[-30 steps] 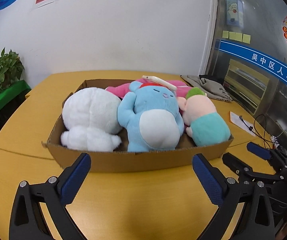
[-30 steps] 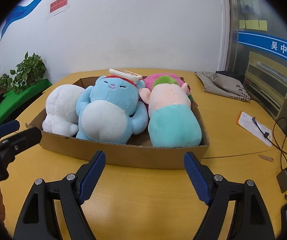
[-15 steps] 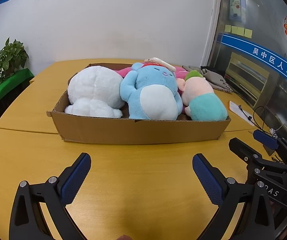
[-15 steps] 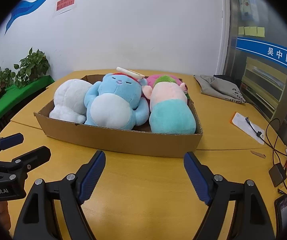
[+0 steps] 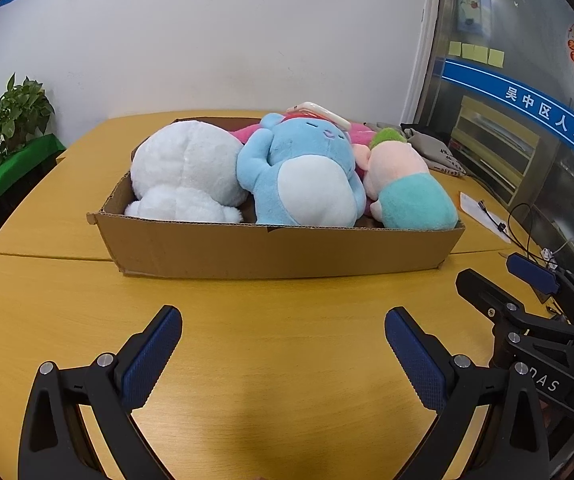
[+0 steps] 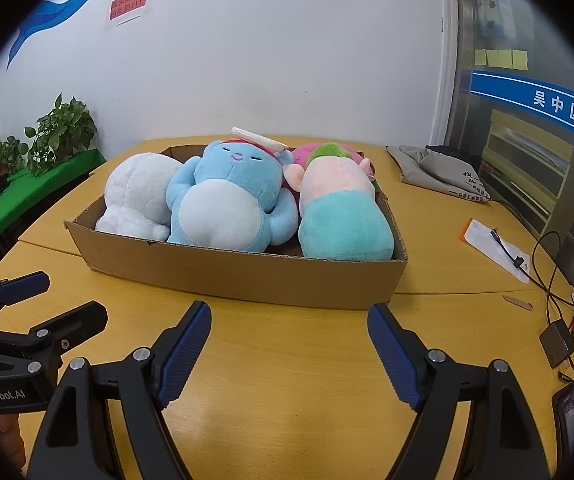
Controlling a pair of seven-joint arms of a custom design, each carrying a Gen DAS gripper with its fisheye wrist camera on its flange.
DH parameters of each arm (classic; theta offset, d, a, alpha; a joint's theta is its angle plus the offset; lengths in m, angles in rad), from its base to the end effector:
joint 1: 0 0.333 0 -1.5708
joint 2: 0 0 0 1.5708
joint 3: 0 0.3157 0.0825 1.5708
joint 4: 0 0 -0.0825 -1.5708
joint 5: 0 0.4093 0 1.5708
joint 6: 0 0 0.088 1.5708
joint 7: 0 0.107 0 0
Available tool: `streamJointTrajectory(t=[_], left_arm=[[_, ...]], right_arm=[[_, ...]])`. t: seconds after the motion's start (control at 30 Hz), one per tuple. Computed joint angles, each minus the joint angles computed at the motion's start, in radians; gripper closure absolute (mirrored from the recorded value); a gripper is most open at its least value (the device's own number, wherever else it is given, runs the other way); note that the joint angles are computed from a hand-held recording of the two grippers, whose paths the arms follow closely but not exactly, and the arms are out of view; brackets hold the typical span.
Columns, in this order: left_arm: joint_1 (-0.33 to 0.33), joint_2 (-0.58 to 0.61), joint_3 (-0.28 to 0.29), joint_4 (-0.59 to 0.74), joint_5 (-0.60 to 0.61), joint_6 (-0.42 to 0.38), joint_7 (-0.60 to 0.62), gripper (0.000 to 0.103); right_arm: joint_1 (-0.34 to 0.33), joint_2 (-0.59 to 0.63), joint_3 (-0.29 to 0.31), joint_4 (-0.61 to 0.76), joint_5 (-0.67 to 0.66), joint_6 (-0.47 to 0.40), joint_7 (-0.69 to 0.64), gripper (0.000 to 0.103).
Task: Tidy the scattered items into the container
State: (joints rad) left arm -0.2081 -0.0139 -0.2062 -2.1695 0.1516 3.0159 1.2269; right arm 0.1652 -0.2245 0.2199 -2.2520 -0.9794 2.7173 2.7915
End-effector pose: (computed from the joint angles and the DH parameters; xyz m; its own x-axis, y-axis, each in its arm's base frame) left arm 0.5473 -0.2533 0.4887 -0.2676 -0.9546 0.1310 -0.6591 0.0822 -0.7475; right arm 0.4907 0.2373 0.5073 -0.0673 -0.9968 0.0438 -0.5959 0.0049 -0.8030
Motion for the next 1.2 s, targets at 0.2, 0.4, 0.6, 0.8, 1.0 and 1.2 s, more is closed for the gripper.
streamJointTrajectory(t=[0.2,0.4,0.6,0.8,1.0,1.2], left_arm=[[0.005,0.003,0.002,-0.001,0.019,0.001,-0.010,0.000],[0.004,0.008,0.000,0.003,0.006,0.005,0.003,0.000],[0.015,0.000,0.005,-0.002,0.081,0.001,-0.062,0.000],[0.018,0.001,0.005,-0.001,0.111,0.014,-0.093,0.000],[0.016,0.002,0.004,-0.002,0.101,0.013,-0.083,0.000],[0.021,0.001,0.007,-0.001,0.118,0.005,-0.100,0.000]], right_arm=[[0.006,0.012,-0.001,0.005,-0.010,0.006,0.012,0.022],[0.006,0.002,-0.006,-0.003,-0.008,-0.005,0.011,0.022],[0.002,0.009,-0.002,0.008,-0.036,-0.003,0.035,0.022],[0.011,0.010,-0.005,0.011,-0.053,-0.009,0.043,0.022],[0.009,0.004,-0.007,0.007,-0.054,-0.018,0.055,0.022],[0.016,0.023,-0.009,0.016,-0.060,0.002,0.061,0.022]])
